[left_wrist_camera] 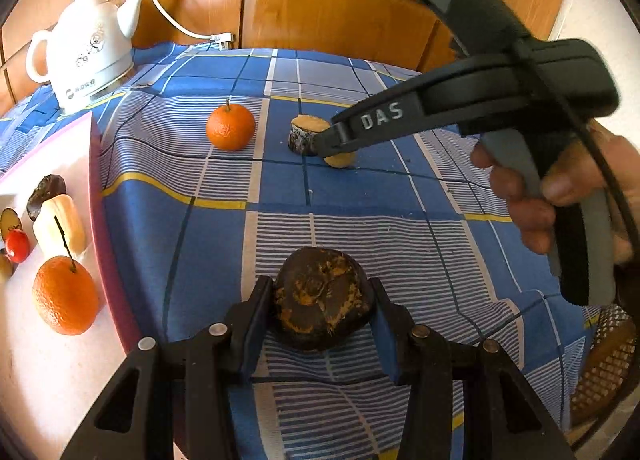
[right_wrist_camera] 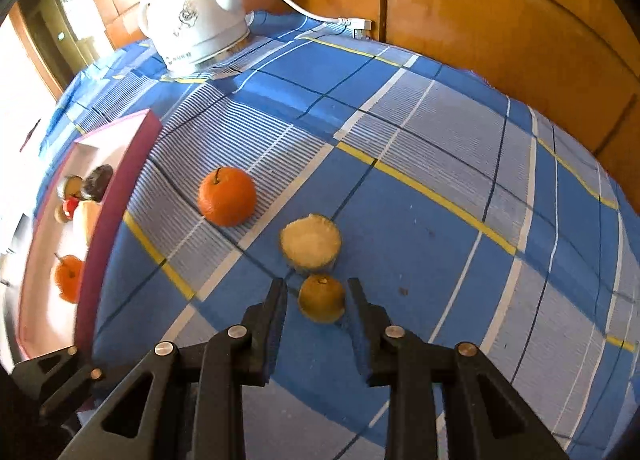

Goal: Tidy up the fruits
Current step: 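Lift the dark brown fruit with the left tool while right tool reaches a small yellow fruit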

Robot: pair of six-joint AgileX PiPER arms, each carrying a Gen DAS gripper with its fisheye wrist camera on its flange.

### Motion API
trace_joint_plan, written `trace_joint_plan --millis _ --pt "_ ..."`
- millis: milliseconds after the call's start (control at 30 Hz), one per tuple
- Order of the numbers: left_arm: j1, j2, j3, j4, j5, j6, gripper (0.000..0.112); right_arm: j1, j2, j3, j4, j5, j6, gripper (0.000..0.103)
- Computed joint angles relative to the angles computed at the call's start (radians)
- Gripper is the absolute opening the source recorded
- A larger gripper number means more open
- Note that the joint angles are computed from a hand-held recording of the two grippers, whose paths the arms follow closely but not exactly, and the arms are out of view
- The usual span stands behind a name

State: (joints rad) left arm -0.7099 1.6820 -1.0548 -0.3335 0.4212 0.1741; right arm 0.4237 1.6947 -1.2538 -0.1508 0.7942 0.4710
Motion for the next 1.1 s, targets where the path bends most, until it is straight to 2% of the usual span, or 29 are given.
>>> trace_joint_plan --millis 67,267,500,633,733,833,900,1100 --pt "0.001 0.001 -0.001 -0.002 0.001 0.000 0.047 0.006 0.006 -0.008 -0.020 0.012 0.001 0.022" --pt "0.005 0.002 -0.002 -0.013 0.003 0.007 0.047 0.024 -0.040 0.029 -0.026 0.037 -0.023 0.021" --pt "0.006 0.003 -0.003 -0.014 0.006 0.005 0.047 0.009 -0.065 0.058 -0.002 0.011 -0.017 0.022" --pt "0.007 0.005 -0.007 -0.013 0.009 0.002 0.047 0.000 -0.035 0.030 0.020 0.014 -0.039 0.031" --pt "0.007 0.005 -0.006 -0.013 0.008 0.002 0.047 0.009 -0.017 0.021 -0.009 0.023 -0.020 0.033" --pt "0.008 0.004 -0.006 -0.016 0.009 0.006 0.047 -0.008 -0.011 0.031 0.003 0.014 -0.019 0.033" --pt "0.008 0.005 -0.007 -0.016 0.010 0.007 0.047 -0.003 -0.018 0.047 -0.032 0.002 0.017 0.026" --pt "0.007 0.008 -0.009 -0.005 0.009 -0.002 0.047 0.036 -0.075 0.093 -0.057 0.027 0.013 0.026"
